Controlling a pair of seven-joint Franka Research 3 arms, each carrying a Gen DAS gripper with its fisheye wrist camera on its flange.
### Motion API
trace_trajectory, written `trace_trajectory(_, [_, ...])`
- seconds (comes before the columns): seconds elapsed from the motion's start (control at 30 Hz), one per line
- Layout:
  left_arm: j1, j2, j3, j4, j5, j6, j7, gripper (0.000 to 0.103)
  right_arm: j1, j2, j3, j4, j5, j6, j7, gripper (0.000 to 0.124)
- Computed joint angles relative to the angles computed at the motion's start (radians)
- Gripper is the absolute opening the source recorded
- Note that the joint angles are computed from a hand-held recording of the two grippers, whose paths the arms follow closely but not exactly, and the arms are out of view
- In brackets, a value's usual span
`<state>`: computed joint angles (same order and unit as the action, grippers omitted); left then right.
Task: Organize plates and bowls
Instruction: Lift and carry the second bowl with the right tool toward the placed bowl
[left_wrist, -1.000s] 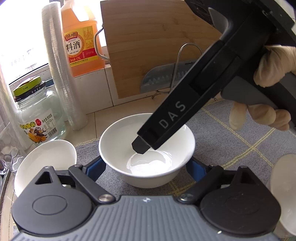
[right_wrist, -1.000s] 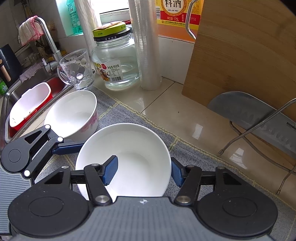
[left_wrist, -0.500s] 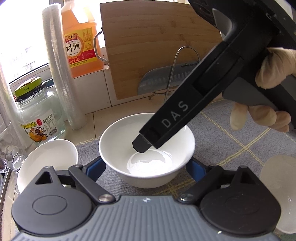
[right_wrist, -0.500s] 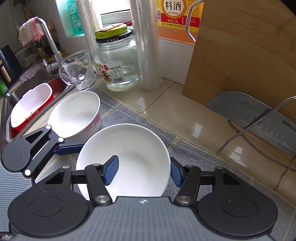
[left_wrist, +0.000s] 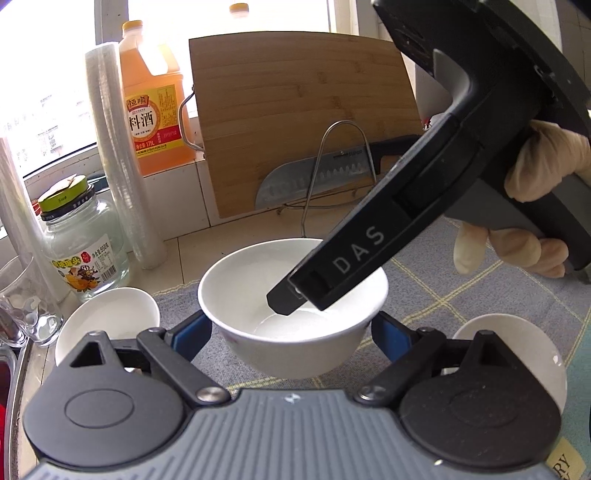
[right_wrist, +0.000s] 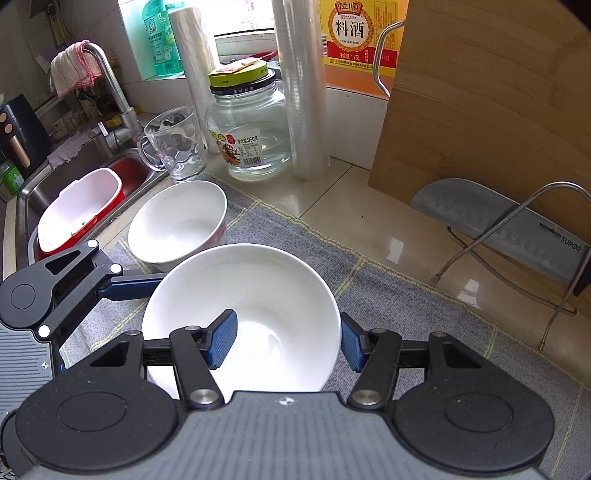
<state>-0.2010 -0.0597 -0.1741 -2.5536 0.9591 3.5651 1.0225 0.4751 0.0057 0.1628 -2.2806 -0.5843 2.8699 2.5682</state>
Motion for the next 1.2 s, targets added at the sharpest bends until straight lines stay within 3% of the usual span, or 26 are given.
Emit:
trace_trajectory(0.23, [-0.002,-0.074,0.04,-0.032,0.183,0.017,-0.172,0.093,-0.001,-0.065,0.038,-0.045,-0.029,-0.006,0.073,0.064])
trace_trajectory(0.53, [0.006,-0.167,0.064,-0.085,0.314,0.052,-0.27,0.093,-0.032,-0.145,0.122,-0.098,-0.076,-0.014,0.192,0.064])
trace_trajectory(1.2, [0.028,-0.262,0.025,-0.126,0.476,0.126,-0.389,0.093,-0.071,-0.356,0.283,-0.225,-0.011,-0.118,0.308,0.064])
